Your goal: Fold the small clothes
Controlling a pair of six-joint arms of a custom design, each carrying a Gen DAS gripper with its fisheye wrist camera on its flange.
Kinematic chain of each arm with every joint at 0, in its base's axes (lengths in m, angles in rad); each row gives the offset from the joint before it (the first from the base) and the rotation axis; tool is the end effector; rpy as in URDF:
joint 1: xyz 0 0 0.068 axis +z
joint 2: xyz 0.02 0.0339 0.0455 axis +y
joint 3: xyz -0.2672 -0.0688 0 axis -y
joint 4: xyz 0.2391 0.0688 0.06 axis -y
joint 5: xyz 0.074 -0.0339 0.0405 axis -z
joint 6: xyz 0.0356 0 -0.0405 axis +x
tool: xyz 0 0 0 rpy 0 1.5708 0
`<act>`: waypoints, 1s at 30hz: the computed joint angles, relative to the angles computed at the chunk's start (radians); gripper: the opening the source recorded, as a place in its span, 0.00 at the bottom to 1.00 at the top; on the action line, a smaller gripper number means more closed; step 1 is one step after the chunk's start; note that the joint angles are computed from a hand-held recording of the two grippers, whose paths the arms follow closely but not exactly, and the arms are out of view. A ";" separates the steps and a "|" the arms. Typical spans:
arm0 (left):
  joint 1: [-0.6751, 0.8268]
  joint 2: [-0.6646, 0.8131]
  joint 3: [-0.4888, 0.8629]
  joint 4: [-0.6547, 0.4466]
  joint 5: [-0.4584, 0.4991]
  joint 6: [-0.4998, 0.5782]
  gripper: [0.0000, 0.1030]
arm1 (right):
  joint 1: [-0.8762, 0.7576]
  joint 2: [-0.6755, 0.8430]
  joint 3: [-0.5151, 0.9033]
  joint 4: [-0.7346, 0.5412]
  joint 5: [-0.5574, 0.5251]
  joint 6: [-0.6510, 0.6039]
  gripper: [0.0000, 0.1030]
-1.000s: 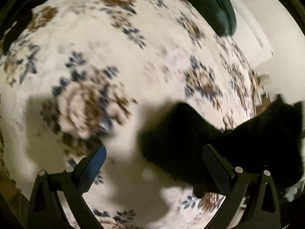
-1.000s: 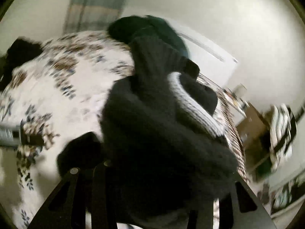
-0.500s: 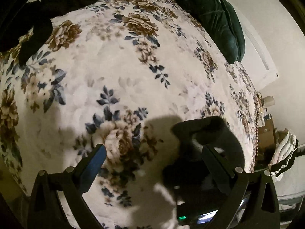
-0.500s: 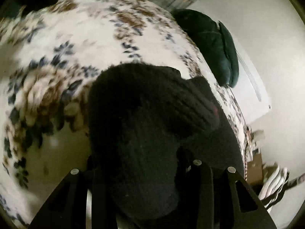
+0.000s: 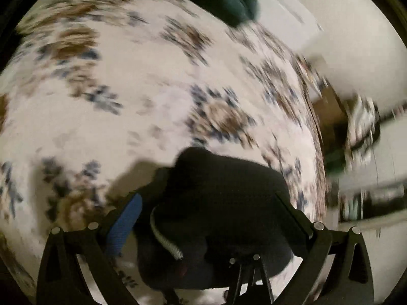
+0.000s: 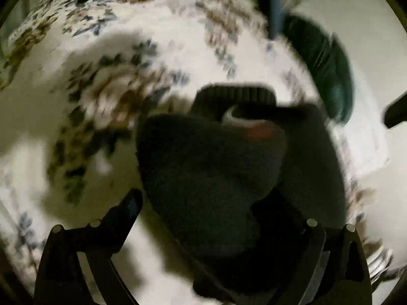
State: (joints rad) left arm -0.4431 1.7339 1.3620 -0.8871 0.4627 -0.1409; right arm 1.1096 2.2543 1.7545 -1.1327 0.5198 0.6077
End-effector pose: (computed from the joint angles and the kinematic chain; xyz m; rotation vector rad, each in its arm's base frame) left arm 0.3007 -0.1603 0.2454 0.5383 2.8280 -0.7792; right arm 0.2031 0.3690 0.1541 -0.7014 2.6458 -0.5396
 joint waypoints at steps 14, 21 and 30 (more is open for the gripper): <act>-0.050 0.077 0.170 -0.210 0.165 0.053 1.00 | 0.103 -0.578 -0.508 0.194 -0.208 0.238 0.97; -0.151 0.028 -0.011 -0.061 0.025 -0.011 1.00 | 0.145 -1.150 -0.806 0.227 -0.251 0.630 0.97; -0.083 0.047 -0.309 0.233 -0.077 -0.114 1.00 | -0.522 -1.497 -1.281 0.342 -0.594 0.623 0.98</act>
